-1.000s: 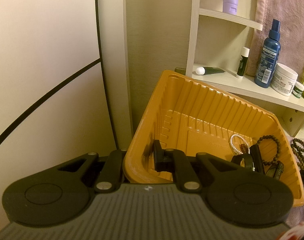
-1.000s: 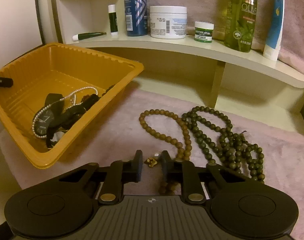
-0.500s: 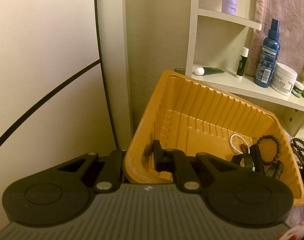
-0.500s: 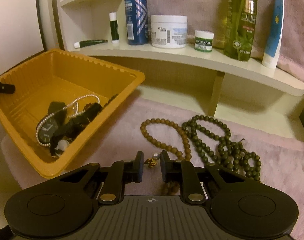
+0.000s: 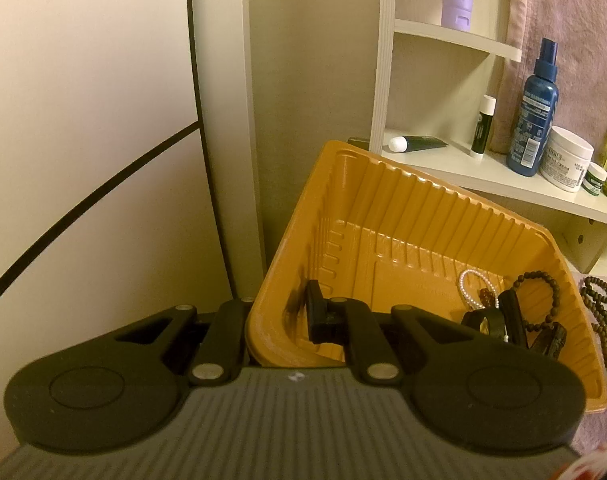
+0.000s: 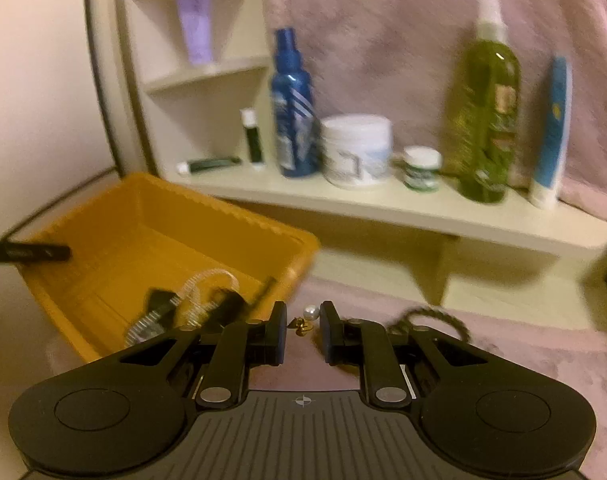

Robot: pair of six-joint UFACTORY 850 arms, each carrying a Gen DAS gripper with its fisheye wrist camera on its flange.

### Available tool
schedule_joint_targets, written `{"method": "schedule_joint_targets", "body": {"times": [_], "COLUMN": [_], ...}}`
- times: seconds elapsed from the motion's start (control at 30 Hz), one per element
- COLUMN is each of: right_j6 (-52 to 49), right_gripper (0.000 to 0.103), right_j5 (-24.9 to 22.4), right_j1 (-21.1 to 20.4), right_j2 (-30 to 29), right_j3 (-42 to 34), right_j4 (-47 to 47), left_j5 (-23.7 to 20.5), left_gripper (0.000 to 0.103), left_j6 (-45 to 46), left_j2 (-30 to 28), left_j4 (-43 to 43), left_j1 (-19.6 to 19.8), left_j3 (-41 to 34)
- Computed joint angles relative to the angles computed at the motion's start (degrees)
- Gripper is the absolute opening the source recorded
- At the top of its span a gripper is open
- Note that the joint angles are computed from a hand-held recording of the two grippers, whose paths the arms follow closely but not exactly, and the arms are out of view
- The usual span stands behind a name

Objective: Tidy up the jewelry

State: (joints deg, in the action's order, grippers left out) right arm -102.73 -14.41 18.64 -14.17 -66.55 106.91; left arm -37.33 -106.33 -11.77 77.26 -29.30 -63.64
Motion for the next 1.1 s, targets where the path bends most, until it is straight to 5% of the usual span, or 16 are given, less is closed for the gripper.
{"method": "schedule_joint_targets", "body": {"times": [0.47, 1.1], "right_j6": [9.7, 25.7], "right_gripper": [0.018, 0.021], "right_j5": [-9.9, -10.0], "right_j1": [5.3, 8.6], "right_j2": [-5.8, -11.6], "right_j3": [-7.3, -13.8], "right_j4": [-8.6, -25.4], "left_j5": [0.2, 0.3], "left_gripper": [0.010, 0.010], "left_j6": [0.0, -0.1], "left_j2": [0.1, 0.1], "left_j4": [-0.2, -0.3], "left_j1": [0.1, 0.1], "left_j3": [0.0, 0.0]}}
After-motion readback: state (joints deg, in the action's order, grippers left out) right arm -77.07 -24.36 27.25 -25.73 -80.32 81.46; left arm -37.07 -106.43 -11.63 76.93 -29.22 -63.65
